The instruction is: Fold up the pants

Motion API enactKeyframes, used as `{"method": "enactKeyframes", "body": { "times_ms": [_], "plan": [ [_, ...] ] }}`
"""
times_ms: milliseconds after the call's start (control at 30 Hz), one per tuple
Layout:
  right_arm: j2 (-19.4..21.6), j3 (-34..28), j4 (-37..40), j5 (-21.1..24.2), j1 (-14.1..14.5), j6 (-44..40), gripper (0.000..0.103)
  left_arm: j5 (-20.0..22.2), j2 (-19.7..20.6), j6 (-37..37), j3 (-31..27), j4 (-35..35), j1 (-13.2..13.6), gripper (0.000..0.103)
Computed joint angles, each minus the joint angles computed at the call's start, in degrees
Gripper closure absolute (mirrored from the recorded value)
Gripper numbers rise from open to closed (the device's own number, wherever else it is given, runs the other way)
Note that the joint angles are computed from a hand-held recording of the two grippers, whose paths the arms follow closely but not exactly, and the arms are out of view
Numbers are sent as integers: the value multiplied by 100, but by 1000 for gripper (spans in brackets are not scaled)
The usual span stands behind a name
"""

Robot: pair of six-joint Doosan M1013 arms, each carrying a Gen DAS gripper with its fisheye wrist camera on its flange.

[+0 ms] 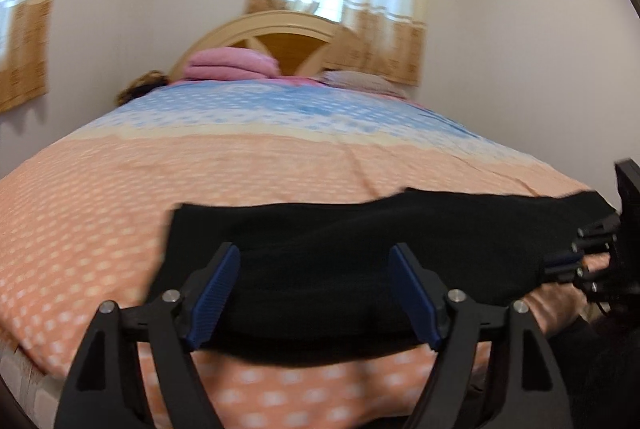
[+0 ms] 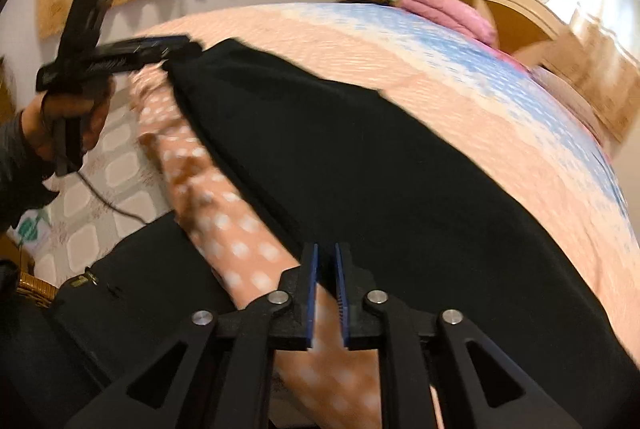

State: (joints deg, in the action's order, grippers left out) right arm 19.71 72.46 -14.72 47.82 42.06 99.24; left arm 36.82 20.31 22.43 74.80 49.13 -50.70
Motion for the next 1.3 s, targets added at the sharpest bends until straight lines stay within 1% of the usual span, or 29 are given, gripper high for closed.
{"method": "enactKeyframes", "body": {
  "times_ms": [33,67,100,167,200,267,300,333,367,400,433,467,533,567,633,667,700,733,800,833,900,933,967,1033,1133,1167,1200,1300],
  "plan": [
    [-149,181,-82,-45,-73,259,69,-106,57,252,-95,-218,-3,23],
    [-269,321,-141,-78,-139,472,66,-199,124,566,-209,-487,-4,23],
    [-416,492,-210,-125,-220,748,66,-257,228,999,-382,-825,-16,23],
    [-737,850,-546,-176,-358,1526,66,-317,353,1492,-590,-1175,-45,23],
    [-891,1013,-724,-179,-423,1932,66,-337,467,1948,-782,-1524,-60,23],
    [-1298,1432,-1064,-216,-607,2976,66,-340,588,2467,-994,-1901,-92,23],
    [-1420,1547,-1180,-218,-666,3309,66,-349,705,2902,-1192,-2207,-115,23],
    [-1609,1726,-1436,-175,-750,3907,66,-357,757,3115,-1282,-2360,-122,23],
    [-1783,1886,-1744,-88,-823,4534,66,-326,882,3533,-1501,-2656,-145,23],
    [-1877,1965,-1933,-9,-857,4909,66,-307,942,3742,-1613,-2789,-173,23],
    [-2032,2089,-2237,185,-927,5528,66,-273,1044,4073,-1798,-3001,-204,23],
    [-2103,2142,-2401,298,-950,5847,66,-258,1107,4269,-1911,-3134,-225,23],
    [-2278,2263,-2680,546,-1056,6526,66,-130,1344,4999,-2358,-3691,-287,23],
    [-2333,2294,-2722,669,-1114,6737,66,-85,1389,5175,-2454,-3818,-307,23],
    [-2402,2358,-2826,798,-1181,7059,66,143,1598,5866,-2850,-4292,-365,25],
    [-2429,2398,-2863,794,-1207,7158,66,225,1671,6052,-2977,-4407,-381,27],
    [-2436,2411,-2876,784,-1222,7203,66,395,1780,6334,-3171,-4578,-410,30],
    [-2453,2450,-2889,749,-1242,7260,66,544,1863,6531,-3315,-4692,-425,37],
    [-2461,2519,-2914,638,-1258,7348,66,893,2056,6938,-3640,-4979,-450,46],
    [-2509,2594,-2893,542,-1318,7336,66,1062,2139,7029,-3786,-5040,-458,48],
    [-2545,2673,-2886,415,-1322,7381,66,1375,2330,7199,-4117,-5137,-486,49],
    [-2556,2701,-2861,335,-1387,7320,66,1473,2385,7258,-4207,-5179,-491,49],
    [-2558,2706,-2852,307,-1417,7266,66,1624,2480,7302,-4395,-5210,-490,49],
    [-2544,2717,-2925,307,-1427,7260,66,1849,2590,7397,-4590,-5230,-513,49],
    [-2576,2783,-2949,191,-1494,7359,66,2200,2765,7410,-4885,-5089,-541,50],
    [-2594,2815,-2943,151,-1522,7365,66,2295,2812,7373,-4956,-4998,-554,52],
    [-2600,2832,-2927,132,-1544,7354,66,2395,2868,7335,-5042,-4920,-562,58],
    [-2632,2889,-2946,99,-1566,7422,66,2314,2857,7266,-5007,-4955,-553,58]
  ]
}}
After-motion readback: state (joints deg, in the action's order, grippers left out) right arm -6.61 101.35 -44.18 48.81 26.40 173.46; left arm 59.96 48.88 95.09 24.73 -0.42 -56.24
